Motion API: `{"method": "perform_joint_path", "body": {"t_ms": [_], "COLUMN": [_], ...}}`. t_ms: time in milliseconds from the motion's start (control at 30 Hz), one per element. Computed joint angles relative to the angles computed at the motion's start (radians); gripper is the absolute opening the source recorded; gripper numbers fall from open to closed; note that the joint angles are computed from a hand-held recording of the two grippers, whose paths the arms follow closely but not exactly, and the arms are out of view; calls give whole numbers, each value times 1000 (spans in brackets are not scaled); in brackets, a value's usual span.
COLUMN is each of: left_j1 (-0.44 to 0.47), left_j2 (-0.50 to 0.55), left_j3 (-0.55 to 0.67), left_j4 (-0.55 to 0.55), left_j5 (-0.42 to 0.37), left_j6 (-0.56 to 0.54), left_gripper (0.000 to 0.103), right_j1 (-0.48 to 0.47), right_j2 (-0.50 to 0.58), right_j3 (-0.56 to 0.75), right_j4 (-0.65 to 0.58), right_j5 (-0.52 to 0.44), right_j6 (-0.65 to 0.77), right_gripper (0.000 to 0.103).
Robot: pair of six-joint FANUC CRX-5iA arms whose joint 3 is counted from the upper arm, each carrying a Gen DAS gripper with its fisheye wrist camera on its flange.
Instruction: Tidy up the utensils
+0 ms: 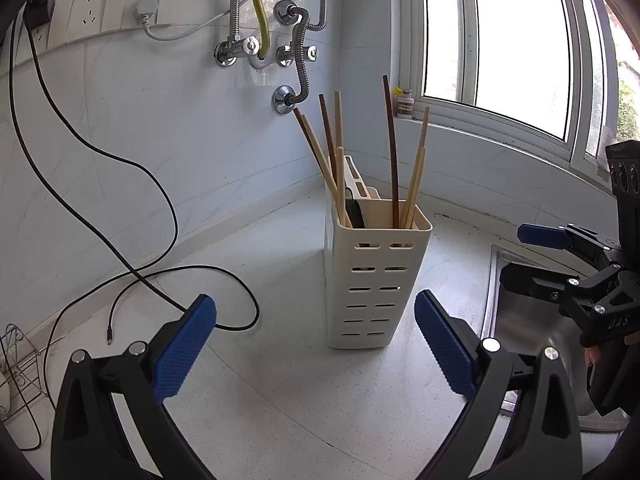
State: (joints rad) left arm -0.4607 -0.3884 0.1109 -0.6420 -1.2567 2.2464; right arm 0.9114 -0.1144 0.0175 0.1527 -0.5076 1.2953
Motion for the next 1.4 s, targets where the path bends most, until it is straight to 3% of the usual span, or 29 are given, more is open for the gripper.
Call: {"method": "perform_joint_path", "body": {"t_ms": [1400], "left_j1": [11], "left_j2": [-12], "left_j3": [-6], "left_j4": [9], "left_j5": [0], "left_j6": [-15], "left_gripper": [98], "right_j1": [6], "right_j2": [-6], "right_j3": [-2], "right_j4": [5], "right_j5": [-4], "right_j6": [2], "right_gripper": [95]}}
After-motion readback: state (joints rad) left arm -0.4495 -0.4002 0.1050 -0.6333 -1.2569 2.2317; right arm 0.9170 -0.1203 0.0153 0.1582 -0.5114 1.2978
